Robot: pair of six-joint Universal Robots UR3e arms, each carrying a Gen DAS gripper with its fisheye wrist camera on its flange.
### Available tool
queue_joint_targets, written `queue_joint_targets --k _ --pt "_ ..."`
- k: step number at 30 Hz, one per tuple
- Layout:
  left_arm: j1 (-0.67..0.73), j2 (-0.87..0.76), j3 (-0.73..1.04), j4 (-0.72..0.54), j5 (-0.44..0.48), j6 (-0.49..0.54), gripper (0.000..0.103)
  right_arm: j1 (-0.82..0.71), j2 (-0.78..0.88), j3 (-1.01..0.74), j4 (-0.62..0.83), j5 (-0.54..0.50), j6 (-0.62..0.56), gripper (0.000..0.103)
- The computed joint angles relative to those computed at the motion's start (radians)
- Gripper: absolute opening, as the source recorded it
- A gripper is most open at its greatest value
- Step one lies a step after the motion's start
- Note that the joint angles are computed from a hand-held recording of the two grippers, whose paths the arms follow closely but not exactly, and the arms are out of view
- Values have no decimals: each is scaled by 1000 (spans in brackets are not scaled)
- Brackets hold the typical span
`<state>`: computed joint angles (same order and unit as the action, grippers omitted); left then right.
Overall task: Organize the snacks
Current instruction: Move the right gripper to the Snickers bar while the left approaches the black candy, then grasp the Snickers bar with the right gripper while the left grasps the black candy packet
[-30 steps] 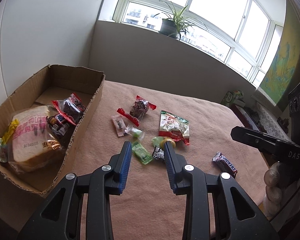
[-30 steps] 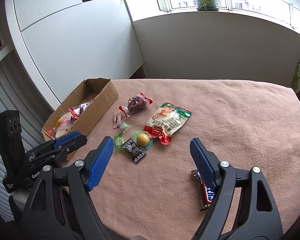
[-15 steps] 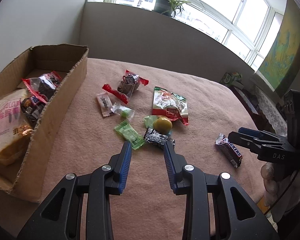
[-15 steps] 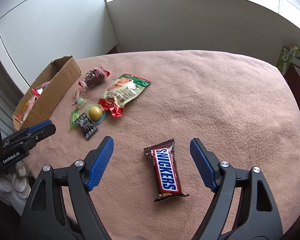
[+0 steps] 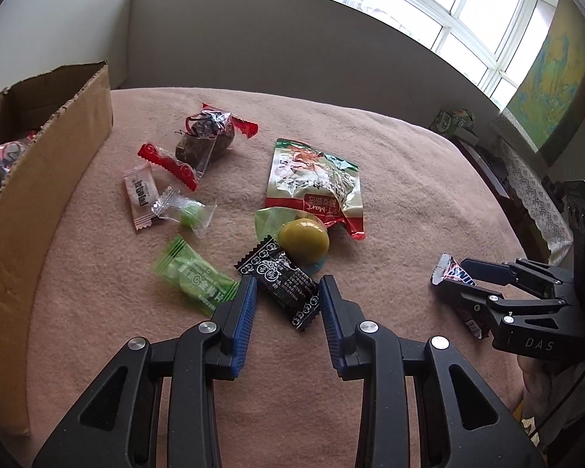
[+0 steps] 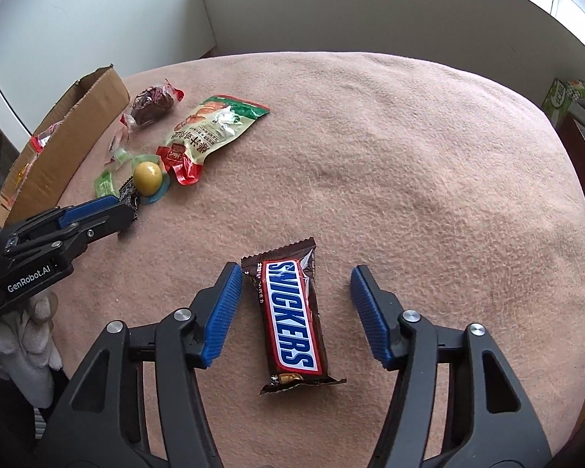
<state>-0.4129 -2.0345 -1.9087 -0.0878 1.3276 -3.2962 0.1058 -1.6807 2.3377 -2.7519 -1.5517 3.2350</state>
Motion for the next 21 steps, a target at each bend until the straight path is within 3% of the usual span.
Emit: queue_joint_targets --k 4,6,9,12,16,21 --pt "-22 -13 70 -87 51 31 31 121 84 -55 -15 -110 24 58" --pt "-44 -27 109 -120 87 48 31 162 100 -61 -25 -152 25 49" --pt "-54 -33 101 -95 112 81 31 132 55 -27 -24 -124 32 34" --pt "-56 -30 67 -43 131 73 23 87 12 15 -38 -73 42 30" --pt "-35 -21 19 19 110 49 19 50 -24 48 -66 -6 72 29" --pt "-6 -5 3 9 71 43 19 59 -11 22 -78 3 91 29"
